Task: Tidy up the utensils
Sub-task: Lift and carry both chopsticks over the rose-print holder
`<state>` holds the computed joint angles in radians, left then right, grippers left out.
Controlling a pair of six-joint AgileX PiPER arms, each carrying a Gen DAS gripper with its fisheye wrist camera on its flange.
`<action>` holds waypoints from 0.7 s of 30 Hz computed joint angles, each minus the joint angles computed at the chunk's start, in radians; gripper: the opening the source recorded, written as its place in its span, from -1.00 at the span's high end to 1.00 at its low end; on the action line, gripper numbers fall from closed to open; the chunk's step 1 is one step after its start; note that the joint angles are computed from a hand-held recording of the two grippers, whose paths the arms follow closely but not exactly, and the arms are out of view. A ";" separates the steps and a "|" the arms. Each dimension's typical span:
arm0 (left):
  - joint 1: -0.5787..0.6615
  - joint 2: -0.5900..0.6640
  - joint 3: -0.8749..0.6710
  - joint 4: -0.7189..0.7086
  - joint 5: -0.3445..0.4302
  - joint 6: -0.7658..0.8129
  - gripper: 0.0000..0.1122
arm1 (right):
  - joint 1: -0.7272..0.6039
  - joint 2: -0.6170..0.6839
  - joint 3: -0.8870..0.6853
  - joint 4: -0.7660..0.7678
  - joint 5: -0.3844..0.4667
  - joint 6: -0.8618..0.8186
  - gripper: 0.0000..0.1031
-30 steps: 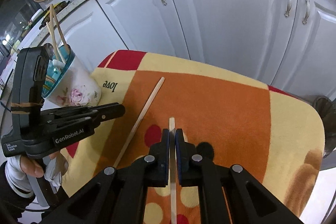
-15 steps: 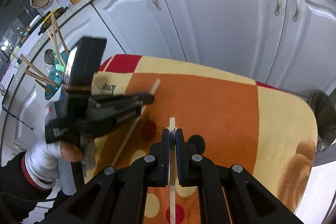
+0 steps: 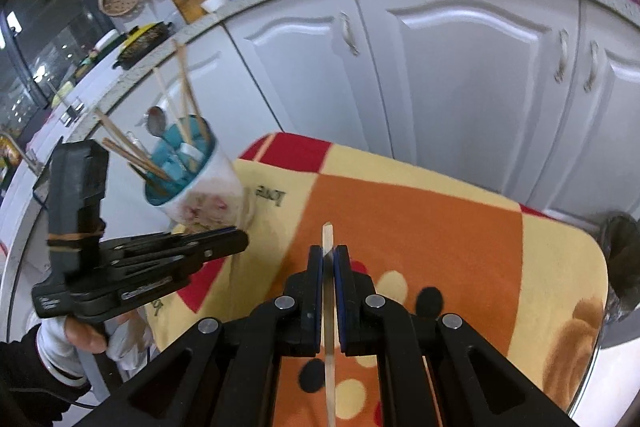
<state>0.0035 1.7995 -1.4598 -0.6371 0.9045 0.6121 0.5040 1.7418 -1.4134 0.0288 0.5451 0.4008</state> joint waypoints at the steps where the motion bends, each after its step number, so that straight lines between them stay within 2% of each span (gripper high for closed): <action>1: 0.014 -0.022 0.014 -0.011 0.004 0.017 0.93 | 0.010 0.000 -0.010 -0.012 0.006 0.008 0.90; 8: 0.112 -0.133 0.064 -0.088 0.057 0.104 0.93 | 0.093 0.004 -0.094 -0.115 0.061 0.065 0.90; 21: 0.220 -0.211 0.090 -0.137 0.095 0.152 0.93 | 0.183 0.011 -0.190 -0.222 0.113 0.125 0.90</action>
